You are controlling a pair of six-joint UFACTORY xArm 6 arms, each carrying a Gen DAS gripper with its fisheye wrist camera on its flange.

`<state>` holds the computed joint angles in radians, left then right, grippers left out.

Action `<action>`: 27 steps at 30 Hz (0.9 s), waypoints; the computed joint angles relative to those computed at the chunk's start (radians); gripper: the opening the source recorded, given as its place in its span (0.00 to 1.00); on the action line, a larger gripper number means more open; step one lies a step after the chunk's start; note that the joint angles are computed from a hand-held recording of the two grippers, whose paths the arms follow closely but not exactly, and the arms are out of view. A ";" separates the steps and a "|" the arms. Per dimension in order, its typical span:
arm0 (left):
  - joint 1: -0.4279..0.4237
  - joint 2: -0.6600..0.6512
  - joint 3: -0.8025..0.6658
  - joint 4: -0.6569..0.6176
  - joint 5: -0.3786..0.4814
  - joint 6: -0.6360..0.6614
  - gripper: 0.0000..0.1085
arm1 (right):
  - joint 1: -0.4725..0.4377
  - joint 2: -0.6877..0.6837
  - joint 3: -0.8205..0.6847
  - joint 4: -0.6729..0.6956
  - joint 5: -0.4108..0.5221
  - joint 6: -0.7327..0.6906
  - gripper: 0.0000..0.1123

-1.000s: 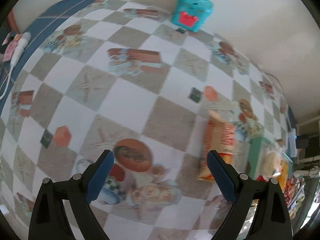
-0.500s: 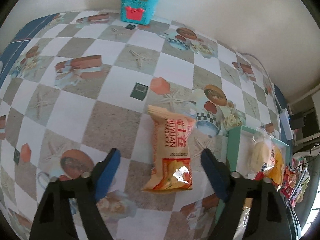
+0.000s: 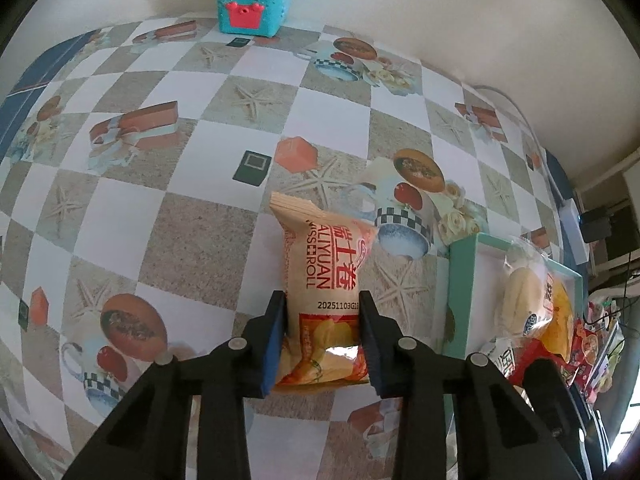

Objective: Organize snacks
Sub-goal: 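Carry bread roll bag into tray with left tool while right tool carries candy packet there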

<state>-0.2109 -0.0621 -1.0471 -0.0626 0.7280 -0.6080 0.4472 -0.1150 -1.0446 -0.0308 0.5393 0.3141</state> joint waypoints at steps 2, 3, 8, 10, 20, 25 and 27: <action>0.000 -0.023 0.007 0.008 0.012 -0.011 0.33 | -0.003 -0.016 0.006 0.004 0.002 0.006 0.16; 0.000 -0.033 0.009 0.014 0.018 -0.018 0.33 | -0.005 -0.026 0.010 0.003 0.003 0.011 0.16; -0.018 -0.124 0.038 0.054 0.041 -0.066 0.33 | -0.015 -0.084 0.035 -0.002 0.010 0.042 0.16; -0.032 -0.168 0.060 0.071 0.043 -0.084 0.33 | -0.022 -0.111 0.050 0.012 0.016 0.048 0.16; -0.160 -0.281 0.086 0.131 0.038 -0.107 0.33 | -0.114 -0.269 0.172 0.004 0.049 0.108 0.16; -0.207 -0.295 0.096 0.111 0.027 -0.092 0.33 | -0.194 -0.307 0.211 0.046 0.085 0.098 0.16; -0.228 -0.286 0.087 0.108 0.025 -0.083 0.33 | -0.222 -0.316 0.222 0.056 0.101 0.099 0.16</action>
